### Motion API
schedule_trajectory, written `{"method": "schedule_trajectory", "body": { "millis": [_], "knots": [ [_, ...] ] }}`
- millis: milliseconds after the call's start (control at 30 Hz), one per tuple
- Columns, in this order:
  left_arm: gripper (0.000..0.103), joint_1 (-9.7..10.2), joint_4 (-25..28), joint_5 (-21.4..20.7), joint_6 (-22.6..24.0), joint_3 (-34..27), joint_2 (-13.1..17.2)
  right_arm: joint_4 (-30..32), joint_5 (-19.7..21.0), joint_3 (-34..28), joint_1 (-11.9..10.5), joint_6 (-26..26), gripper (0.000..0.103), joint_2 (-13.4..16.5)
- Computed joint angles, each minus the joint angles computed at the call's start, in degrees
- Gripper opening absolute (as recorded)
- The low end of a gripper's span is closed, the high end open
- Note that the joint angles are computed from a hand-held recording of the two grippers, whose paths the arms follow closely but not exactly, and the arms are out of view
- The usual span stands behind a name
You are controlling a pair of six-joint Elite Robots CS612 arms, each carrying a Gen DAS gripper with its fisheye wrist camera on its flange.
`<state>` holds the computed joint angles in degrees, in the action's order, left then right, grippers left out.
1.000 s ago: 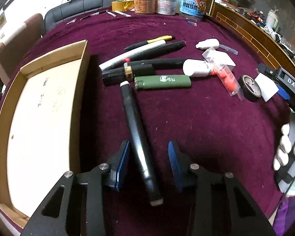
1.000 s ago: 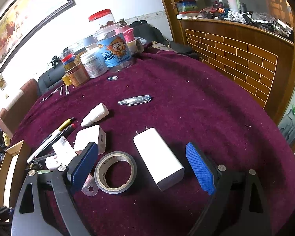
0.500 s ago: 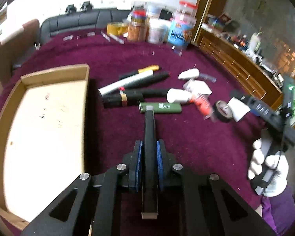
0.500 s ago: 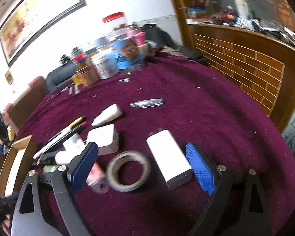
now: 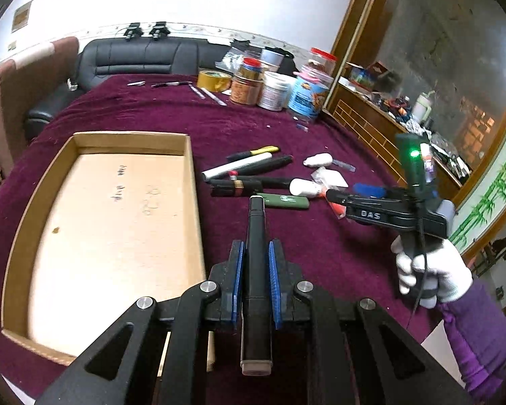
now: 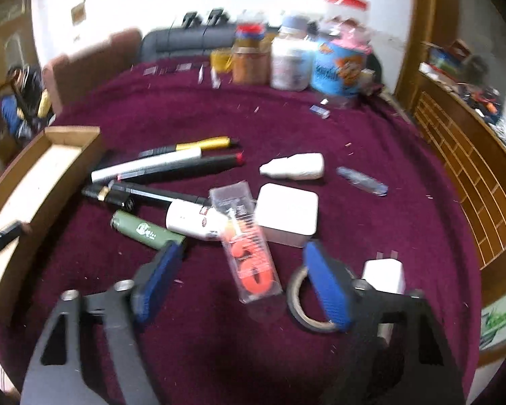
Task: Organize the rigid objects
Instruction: 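Carry the marker into the tray with the left gripper while the right places the red earplug pack there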
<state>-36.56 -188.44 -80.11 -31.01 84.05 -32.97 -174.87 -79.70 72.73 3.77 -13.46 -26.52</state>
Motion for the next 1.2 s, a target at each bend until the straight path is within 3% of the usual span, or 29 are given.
{"method": "schedule_trajectory", "body": {
  "millis": [67,133,167,500,667,833,1000,1200],
  "knots": [
    [0.012,0.2,-0.1,0.5,-0.7,0.4,-0.1,3.4,-1.3,-1.8,0.3,-0.5,0.052,0.8],
    [0.012,0.41,-0.5,1.1,-1.3,0.9,-0.2,7.0,-1.0,-3.5,0.1,0.4,0.032,1.5],
    [0.012,0.49,-0.7,1.3,-1.7,1.1,-0.2,6.9,-0.3,-3.6,-0.2,1.5,0.03,1.6],
    [0.012,2.03,-0.8,1.5,-3.9,1.2,0.0,4.6,10.3,1.6,-1.4,5.1,0.027,-2.3],
    [0.012,3.27,1.6,2.4,-3.8,-0.4,0.3,8.8,19.0,1.1,-0.3,5.6,0.027,-3.2],
    [0.012,5.01,5.8,2.2,-4.7,-4.6,1.9,16.2,26.5,-3.6,1.9,6.6,0.028,-1.3],
    [0.011,6.9,10.4,0.6,-6.7,-10.1,4.7,22.3,25.4,-10.3,4.9,7.8,0.028,1.8],
    [0.011,8.03,15.2,-0.9,-8.2,-14.5,7.1,25.3,20.5,-16.6,6.8,9.6,0.028,5.0]
  ]
}}
